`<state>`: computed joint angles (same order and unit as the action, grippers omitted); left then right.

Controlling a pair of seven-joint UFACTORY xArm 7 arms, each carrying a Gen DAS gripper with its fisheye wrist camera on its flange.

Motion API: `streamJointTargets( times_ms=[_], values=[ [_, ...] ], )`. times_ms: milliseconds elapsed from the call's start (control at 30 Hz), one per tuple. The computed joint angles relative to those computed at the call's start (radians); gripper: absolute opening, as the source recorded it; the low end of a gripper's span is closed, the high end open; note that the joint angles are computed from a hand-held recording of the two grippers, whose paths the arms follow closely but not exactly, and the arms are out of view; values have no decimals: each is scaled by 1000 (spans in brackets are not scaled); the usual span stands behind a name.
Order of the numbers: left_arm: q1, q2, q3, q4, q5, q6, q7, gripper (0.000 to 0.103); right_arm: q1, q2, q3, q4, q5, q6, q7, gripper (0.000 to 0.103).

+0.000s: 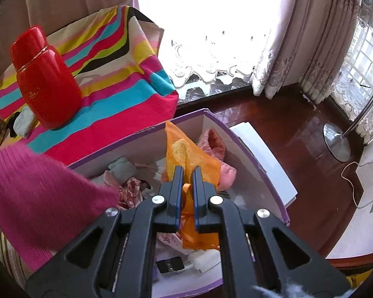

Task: Organize soft objects
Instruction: 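Carry sponge pouch and magenta glove to the box and open both tools, then move both open tools back to the bed toward the blue towel and scrunchie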

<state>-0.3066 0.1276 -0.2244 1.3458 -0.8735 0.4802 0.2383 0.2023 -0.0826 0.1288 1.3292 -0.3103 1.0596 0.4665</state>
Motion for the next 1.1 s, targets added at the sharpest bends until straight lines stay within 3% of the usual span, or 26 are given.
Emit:
streamJointTargets(
  times_ms=[100, 167, 267, 300, 400, 467, 533, 633, 900, 1100],
  values=[
    [2, 30, -10, 32, -10, 83, 10, 14, -4, -6, -4, -7, 5, -2, -2, 9],
    [3, 72, -13, 75, 14, 192, -5, 17, -5, -7, -4, -7, 10, 0, -9, 9],
    [-16, 92, 5, 78, 144, 238, -117, 37, -3, -1, -3, -2, 26, 3, -26, 10],
    [-23, 96, 12, 78, 190, 238, -164, 49, -2, 3, -3, -1, 35, 3, -28, 10],
    [-10, 75, 14, 49, 216, 216, -203, 52, 2, 10, -4, -1, 64, 6, -45, 17],
    [-11, 55, 17, 27, 247, 184, -222, 53, 6, 15, -6, -1, 93, 3, -62, 28],
    [-5, 58, 20, 37, 263, 178, -236, 54, 9, 14, -3, -3, 98, -2, -61, 47],
    [-2, 55, 20, 27, 278, 158, -254, 54, 15, 8, 4, -4, 74, -9, -52, 62],
    [-26, 11, 42, -42, 473, -4, -349, 55, 35, 29, 13, 19, 92, -6, -70, 62],
    [13, -43, 72, -113, 529, -47, -429, 55, 71, 66, 27, 52, 132, -16, -108, 62]
  ],
)
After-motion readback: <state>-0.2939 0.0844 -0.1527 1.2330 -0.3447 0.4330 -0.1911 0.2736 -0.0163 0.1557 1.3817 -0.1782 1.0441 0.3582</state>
